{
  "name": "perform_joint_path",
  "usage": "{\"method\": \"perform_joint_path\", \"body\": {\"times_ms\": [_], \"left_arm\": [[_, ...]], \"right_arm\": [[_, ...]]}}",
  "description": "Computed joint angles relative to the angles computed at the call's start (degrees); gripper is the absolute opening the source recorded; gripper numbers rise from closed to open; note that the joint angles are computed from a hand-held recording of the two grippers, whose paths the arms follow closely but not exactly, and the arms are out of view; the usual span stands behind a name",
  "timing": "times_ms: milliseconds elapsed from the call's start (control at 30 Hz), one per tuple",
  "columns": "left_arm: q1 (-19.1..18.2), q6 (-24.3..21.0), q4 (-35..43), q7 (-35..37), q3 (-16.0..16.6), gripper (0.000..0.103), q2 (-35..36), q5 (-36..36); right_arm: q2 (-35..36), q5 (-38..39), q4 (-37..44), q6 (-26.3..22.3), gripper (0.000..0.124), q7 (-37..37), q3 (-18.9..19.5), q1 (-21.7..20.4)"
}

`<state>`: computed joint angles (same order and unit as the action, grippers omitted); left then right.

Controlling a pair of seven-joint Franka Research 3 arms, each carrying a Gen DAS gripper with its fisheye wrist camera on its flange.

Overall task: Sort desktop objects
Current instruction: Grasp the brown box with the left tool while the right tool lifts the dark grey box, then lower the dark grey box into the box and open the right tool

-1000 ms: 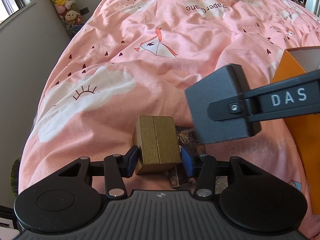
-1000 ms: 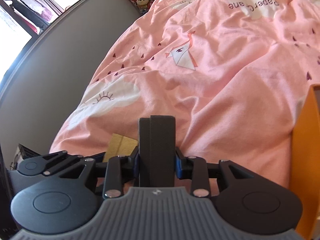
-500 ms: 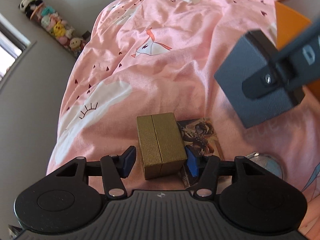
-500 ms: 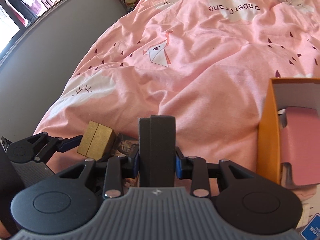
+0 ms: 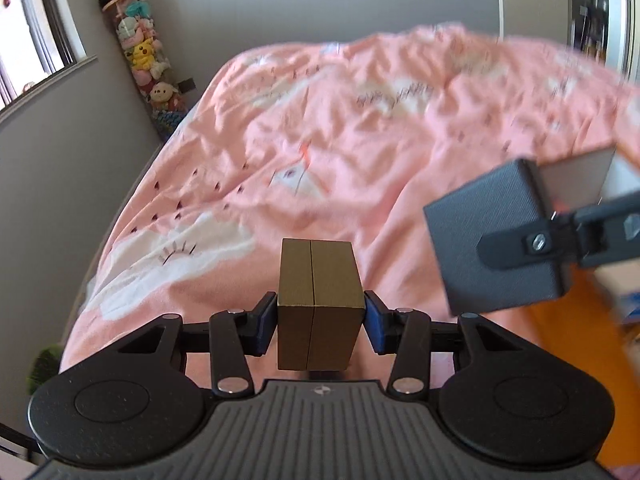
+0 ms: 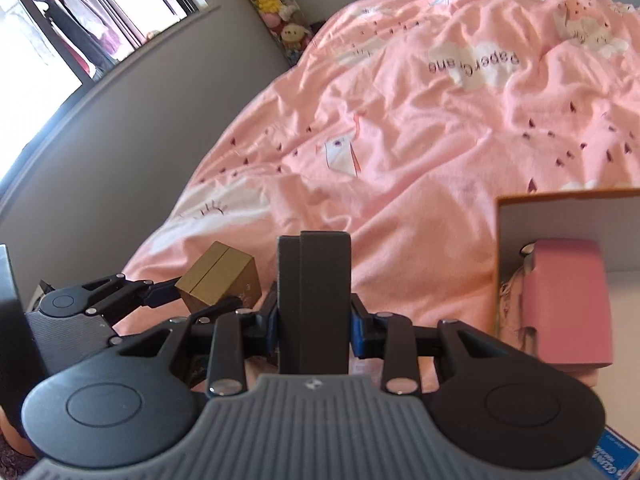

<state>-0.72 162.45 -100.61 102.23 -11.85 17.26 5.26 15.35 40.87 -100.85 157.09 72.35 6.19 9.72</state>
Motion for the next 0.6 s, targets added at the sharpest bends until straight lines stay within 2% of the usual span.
{"method": "perform_joint_path", "body": {"times_ms": [133, 200, 267, 367, 433, 467, 533, 600], "left_arm": [[4.3, 2.4, -1.3, 8.1, -7.9, 0.052, -2.7, -14.0], [5.8, 2.4, -0.8, 14.2, -11.7, 0.052, -3.2, -22.3], [6.0, 1.8, 0.2, 18.8, -14.1, 0.052, -3.0, -28.2], [3.0, 1.8, 2.0, 21.6, -14.4, 0.052, -1.6, -30.7], [-0.4, 0.7, 3.7, 20.1, -12.9, 0.052, 0.0, -29.1], [-1.5, 0.1, 4.4, 19.6, -12.7, 0.052, 0.9, -28.9], [-3.9, -1.1, 6.1, 17.5, -11.6, 0.052, 2.7, -26.8], [-6.3, -1.8, 7.4, 14.2, -10.1, 0.052, 4.2, -23.5]], "right_arm": [[-5.7, 0.6, -6.3, 5.1, 0.035, -1.3, -1.1, -0.3], [-8.5, -3.3, -10.3, 9.2, 0.035, 1.6, -2.8, 0.5], [-11.0, -11.4, -14.6, 13.7, 0.035, 8.0, -5.2, 1.4], [-13.3, -30.0, -19.8, 16.8, 0.035, 24.0, -9.1, 1.4], [-14.1, -43.4, -21.5, 15.4, 0.035, 36.0, -10.8, 0.1], [-14.1, -47.2, -21.8, 14.5, 0.035, 39.2, -11.0, -0.9], [-13.8, -50.7, -22.1, 12.5, 0.035, 42.7, -10.9, -2.6], [-13.0, -47.9, -21.7, 11.0, 0.035, 40.3, -10.4, -4.0]]}}
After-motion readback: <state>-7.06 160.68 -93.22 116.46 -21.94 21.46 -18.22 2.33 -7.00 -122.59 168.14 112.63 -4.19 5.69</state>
